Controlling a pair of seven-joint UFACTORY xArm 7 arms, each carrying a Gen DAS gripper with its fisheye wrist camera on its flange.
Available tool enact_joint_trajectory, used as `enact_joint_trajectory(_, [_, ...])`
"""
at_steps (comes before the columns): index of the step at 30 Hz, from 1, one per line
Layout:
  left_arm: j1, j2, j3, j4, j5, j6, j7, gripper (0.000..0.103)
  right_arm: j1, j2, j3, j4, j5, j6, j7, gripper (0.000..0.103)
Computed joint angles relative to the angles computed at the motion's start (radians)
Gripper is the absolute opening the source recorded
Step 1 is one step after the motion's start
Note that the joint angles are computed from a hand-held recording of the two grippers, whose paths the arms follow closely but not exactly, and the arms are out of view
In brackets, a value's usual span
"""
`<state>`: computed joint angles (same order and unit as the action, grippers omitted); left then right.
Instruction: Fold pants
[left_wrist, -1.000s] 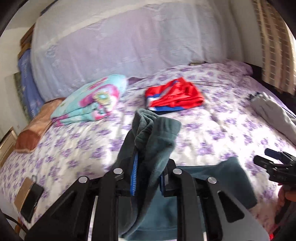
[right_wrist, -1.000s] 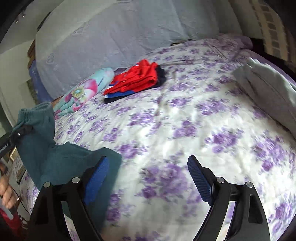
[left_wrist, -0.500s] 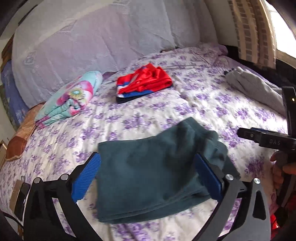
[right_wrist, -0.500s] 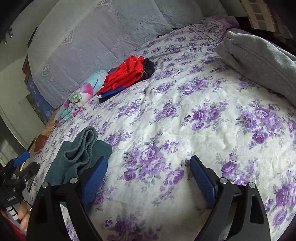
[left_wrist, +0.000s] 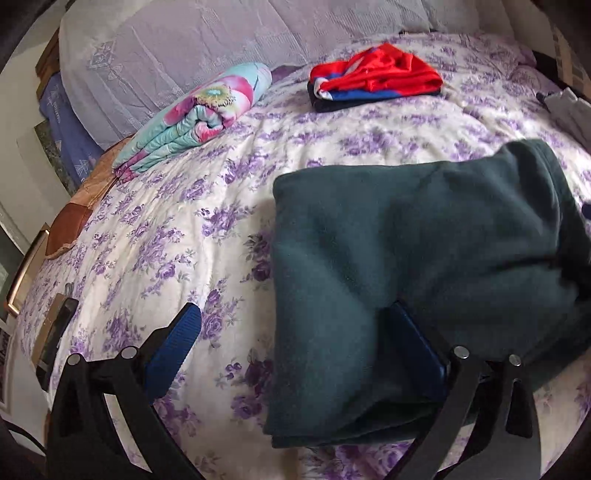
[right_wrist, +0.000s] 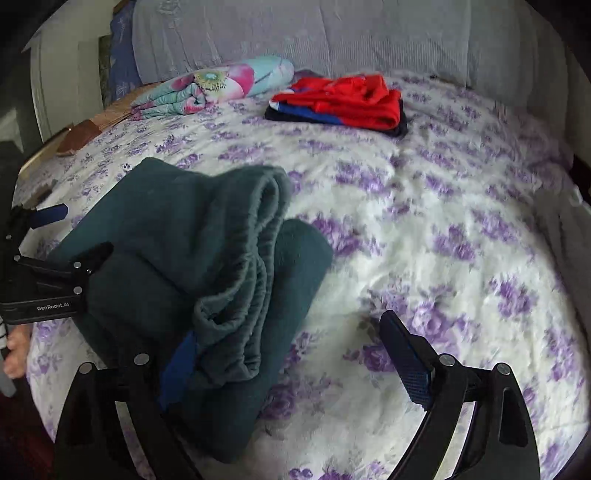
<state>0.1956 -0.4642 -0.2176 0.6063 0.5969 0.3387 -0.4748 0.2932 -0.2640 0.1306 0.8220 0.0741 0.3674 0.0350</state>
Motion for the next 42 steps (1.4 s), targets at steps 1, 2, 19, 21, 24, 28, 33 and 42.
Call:
enact_joint_trajectory(1, [-0.005, -0.005, 0.006, -0.001, -0.003, 0.001, 0.009, 0.099, 0.009, -0.023, -0.019, -0.021, 0.063, -0.024, -0.021, 0.093])
enact_joint_trajectory(2, [-0.006, -0.004, 0.006, 0.003, -0.002, 0.003, 0.015, 0.099, -0.018, -0.035, 0.003, -0.028, 0.084, -0.031, -0.039, 0.093])
enact_joint_trajectory(19, [-0.015, 0.103, 0.054, 0.136, -0.042, -0.005, 0.01, 0.099, -0.087, 0.187, 0.076, 0.242, -0.346, -0.012, 0.339, 0.094])
enact_joint_trajectory(21, [-0.013, 0.125, 0.055, 0.147, -0.037, -0.002, 0.0, 0.099, -0.064, 0.206, 0.051, 0.235, -0.306, 0.008, 0.31, 0.096])
enact_joint_trajectory(24, [-0.022, 0.159, 0.063, 0.157, -0.031, 0.006, -0.008, 0.099, -0.043, 0.202, 0.023, 0.207, -0.212, -0.026, 0.255, 0.098])
enact_joint_trajectory(28, [-0.035, 0.166, 0.078, 0.154, -0.018, -0.002, -0.023, 0.099, -0.041, 0.163, 0.02, 0.162, -0.216, -0.095, 0.259, 0.098])
enact_joint_trajectory(33, [-0.059, 0.169, 0.107, 0.15, -0.065, -0.009, 0.011, 0.099, -0.008, 0.059, -0.005, 0.075, -0.107, -0.143, 0.18, 0.098])
enact_joint_trajectory(42, [-0.062, 0.171, 0.112, 0.146, -0.101, -0.013, 0.027, 0.099, 0.014, 0.046, -0.005, 0.042, -0.016, 0.0, 0.087, 0.099])
